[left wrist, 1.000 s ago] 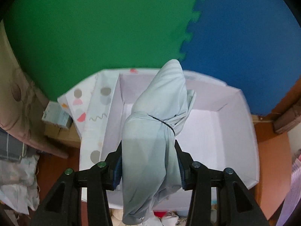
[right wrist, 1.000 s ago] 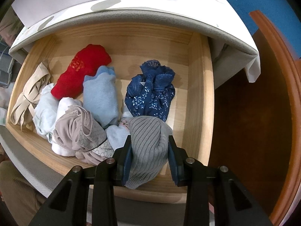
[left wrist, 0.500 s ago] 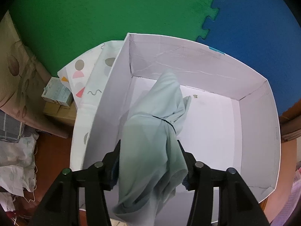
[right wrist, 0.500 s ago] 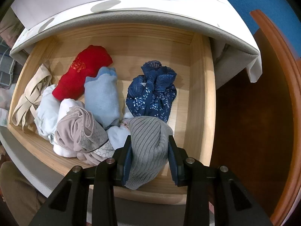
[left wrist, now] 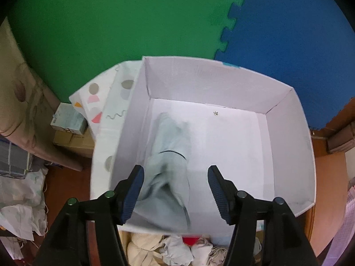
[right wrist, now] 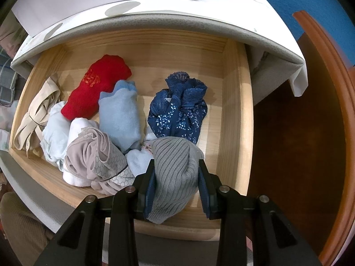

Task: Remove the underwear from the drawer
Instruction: 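Release the light blue garment into the white box while the right gripper holds the grey item, then withdraw the left gripper from the box back toward the drawer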

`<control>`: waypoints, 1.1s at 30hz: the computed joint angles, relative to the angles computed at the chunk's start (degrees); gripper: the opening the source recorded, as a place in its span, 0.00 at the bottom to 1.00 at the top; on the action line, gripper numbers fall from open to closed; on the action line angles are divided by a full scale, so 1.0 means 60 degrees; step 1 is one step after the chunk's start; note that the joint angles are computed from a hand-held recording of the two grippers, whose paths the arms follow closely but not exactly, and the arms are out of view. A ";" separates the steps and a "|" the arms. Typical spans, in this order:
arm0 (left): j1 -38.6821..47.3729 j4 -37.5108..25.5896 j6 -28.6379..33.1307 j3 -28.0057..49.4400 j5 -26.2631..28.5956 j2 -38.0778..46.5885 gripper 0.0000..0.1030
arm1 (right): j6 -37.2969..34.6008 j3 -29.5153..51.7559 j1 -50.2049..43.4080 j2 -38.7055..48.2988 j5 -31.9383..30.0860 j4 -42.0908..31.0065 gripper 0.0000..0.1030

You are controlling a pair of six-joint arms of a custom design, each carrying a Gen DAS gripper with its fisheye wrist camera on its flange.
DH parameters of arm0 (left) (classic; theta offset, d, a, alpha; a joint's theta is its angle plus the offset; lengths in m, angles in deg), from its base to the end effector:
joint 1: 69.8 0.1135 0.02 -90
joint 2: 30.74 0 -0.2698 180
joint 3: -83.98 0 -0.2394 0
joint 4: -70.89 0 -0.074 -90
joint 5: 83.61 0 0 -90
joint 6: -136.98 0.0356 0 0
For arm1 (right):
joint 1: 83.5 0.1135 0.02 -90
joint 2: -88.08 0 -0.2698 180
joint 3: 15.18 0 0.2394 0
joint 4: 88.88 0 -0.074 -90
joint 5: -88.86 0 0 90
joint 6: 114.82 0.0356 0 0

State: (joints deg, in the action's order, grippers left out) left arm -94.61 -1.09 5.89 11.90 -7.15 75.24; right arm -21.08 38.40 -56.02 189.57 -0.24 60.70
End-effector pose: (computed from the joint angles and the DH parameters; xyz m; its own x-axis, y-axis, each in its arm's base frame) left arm 0.3399 -0.1479 0.2789 -0.8635 -0.3048 -0.4019 -0.3080 0.9496 -0.0585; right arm 0.2277 0.1178 0.0929 -0.8969 -0.3930 -0.2028 -0.4009 0.9161 -0.0022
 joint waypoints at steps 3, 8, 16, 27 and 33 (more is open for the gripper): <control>-0.0324 -0.0057 -0.0211 -0.0665 -0.0250 -0.0947 0.59 | -0.0023 -0.0021 -0.0052 -0.0038 -0.0031 0.0012 0.31; -0.1139 -0.0336 -0.0995 -0.2052 -0.0634 -0.2517 0.59 | -0.0143 -0.0096 -0.0352 -0.0189 -0.0204 -0.0009 0.31; -0.3752 -0.0112 -0.4313 -0.5442 -0.2441 -0.4293 0.60 | -0.0178 -0.0456 -0.0698 -0.0704 -0.0507 0.0149 0.30; -0.6005 0.1897 -0.7235 -0.8103 -0.2226 -0.2753 0.60 | -0.0483 -0.0419 -0.1574 -0.0963 -0.1334 -0.0066 0.30; -0.6467 0.2086 -0.7763 -0.8342 -0.2643 -0.2026 0.60 | -0.0849 0.0135 -0.1935 -0.1554 -0.1485 -0.1143 0.30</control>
State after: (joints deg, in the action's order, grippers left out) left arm -133.41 11.43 -40.69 -38.15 -23.01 63.08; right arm -26.17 39.21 -67.63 180.25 -9.15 53.84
